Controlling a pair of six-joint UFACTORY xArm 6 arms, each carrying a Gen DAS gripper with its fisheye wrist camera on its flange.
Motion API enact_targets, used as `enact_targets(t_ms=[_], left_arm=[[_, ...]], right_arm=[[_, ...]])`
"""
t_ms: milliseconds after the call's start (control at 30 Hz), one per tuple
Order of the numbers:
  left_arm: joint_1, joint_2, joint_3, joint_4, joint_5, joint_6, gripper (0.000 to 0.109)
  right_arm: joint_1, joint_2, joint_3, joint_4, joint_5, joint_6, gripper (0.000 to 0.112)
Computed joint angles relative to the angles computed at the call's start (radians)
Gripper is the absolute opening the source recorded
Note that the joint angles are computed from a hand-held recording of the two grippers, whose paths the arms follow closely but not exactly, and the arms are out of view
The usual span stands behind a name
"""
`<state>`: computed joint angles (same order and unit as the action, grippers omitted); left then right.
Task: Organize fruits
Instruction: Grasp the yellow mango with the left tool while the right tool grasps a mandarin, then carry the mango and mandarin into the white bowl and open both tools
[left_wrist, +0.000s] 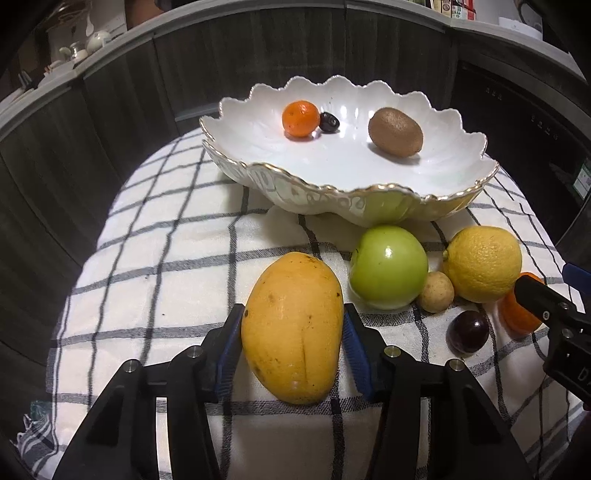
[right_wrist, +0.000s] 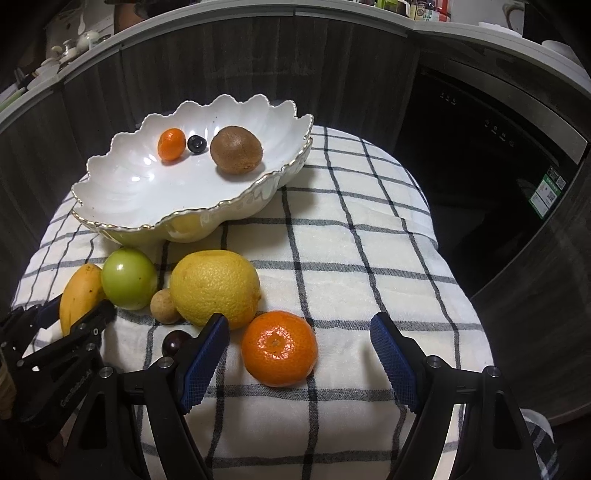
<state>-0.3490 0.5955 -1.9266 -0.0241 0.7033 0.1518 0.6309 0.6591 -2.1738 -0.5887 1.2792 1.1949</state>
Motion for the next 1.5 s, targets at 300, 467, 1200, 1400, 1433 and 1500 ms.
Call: enact_targets(t_ms=[300, 467, 1200, 1400, 1433, 1500], left_arm=[[0.008, -0.009, 0.005, 0.028, -0.018, -0.031, 0.050], [0.008, -0.016, 0.017, 0.029, -0.026, -0.031, 0.050], [0.012, -0.068, 0.000, 0.011, -0.070, -0.024, 0.050], [0.013, -0.004, -0.135, -0.016, -0.031, -0.011, 0.050], [0.014, 0.024, -0.188, -0.026, -0.012, -0.005, 0.050], [0.014, 0.072, -0.272, -0.035, 0.012, 0.006, 0.050]], right_arm=[[-0.009, 0.023, -0.011, 0.054, -0.039, -0.046, 0.061], [-0.020, 0.005, 0.040, 0.083, -0.080, -0.040, 0.048], [0.004, -0.011, -0.050, -0.037, -0.071, -0.055, 0.047], [-0.022, 0.080, -0.227, -0.041, -0.077, -0.148, 0.047], [-0.025, 0.105, -0.272, -0.038, -0.068, -0.165, 0.047], [-0.035, 0.193, -0.427, -0.020, -0.037, -0.223, 0.047]])
